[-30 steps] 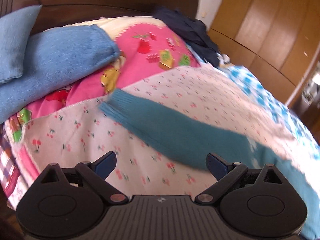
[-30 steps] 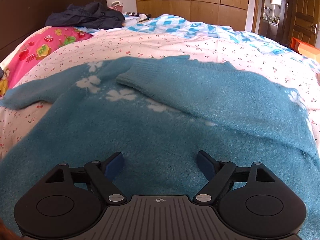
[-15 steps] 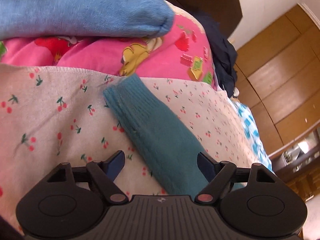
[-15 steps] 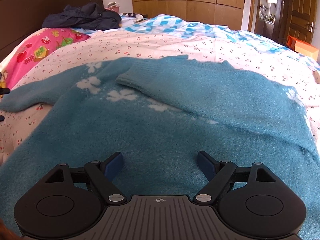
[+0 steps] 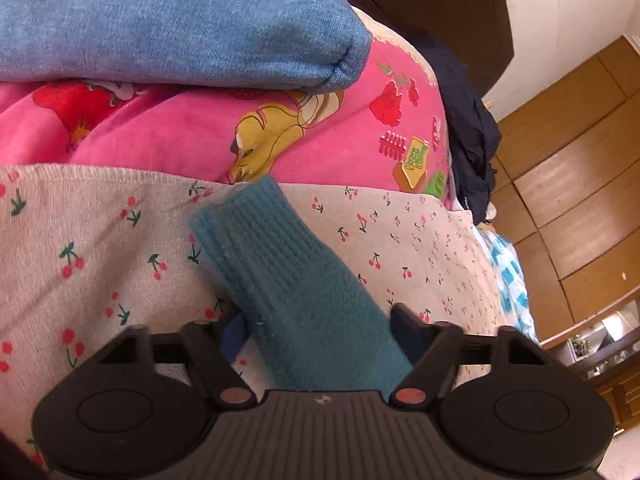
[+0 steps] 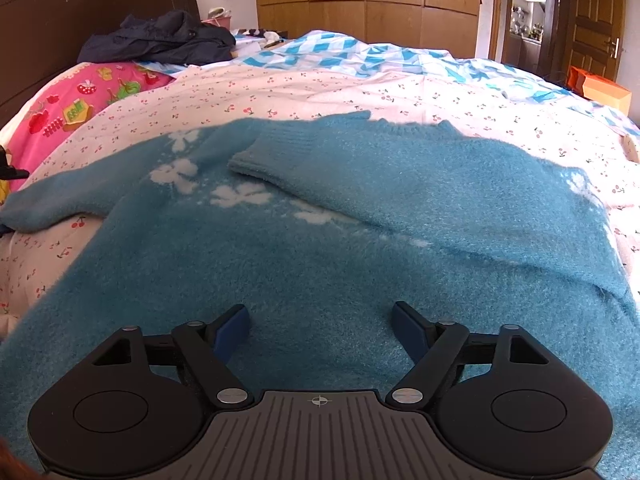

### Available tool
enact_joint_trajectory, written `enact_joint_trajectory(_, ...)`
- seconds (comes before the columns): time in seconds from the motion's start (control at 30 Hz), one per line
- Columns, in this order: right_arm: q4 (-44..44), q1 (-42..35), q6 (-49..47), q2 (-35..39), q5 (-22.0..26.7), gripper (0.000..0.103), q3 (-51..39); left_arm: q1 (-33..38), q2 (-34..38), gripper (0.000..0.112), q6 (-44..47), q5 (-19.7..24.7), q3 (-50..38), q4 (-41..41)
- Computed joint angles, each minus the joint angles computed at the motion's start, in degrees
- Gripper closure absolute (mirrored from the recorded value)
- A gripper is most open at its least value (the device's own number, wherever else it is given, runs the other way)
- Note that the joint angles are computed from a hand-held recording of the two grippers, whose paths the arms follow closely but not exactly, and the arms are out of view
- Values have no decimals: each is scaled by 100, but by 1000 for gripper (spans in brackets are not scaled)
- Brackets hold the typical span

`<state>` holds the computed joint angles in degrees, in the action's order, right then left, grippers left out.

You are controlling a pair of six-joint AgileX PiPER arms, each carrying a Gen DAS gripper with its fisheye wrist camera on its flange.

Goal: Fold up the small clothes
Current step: 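Grasp the other sleeve cuff with the left gripper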

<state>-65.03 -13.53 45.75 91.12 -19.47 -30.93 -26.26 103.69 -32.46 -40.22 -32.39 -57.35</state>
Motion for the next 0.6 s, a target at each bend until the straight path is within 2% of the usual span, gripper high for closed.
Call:
enact_joint_trajectory(0.03, 12, -32, -28, -24, -26, 32, 25, 0, -34, 63, -15, 31, 8, 15)
enact_joint_trajectory(0.2, -159, -397, 102, -82, -388, 46, 148, 38, -259, 88, 135, 357, -51, 126)
enact_joint_trajectory(0.4, -872, -1053, 588, -58, -999, 63, 197, -495, -572, 93, 1811, 647, -832, -394)
enact_joint_trajectory(0.5, -1273, -1501, 887, -2, -1387, 71, 203, -789, -524, 94, 2546, 992, -1615, -497)
enact_joint_trajectory(0.6, -1642, -2022, 1178, 119, -1790, 72, 143, -1161, -226, 94, 3827, 1432, -2787, -1018)
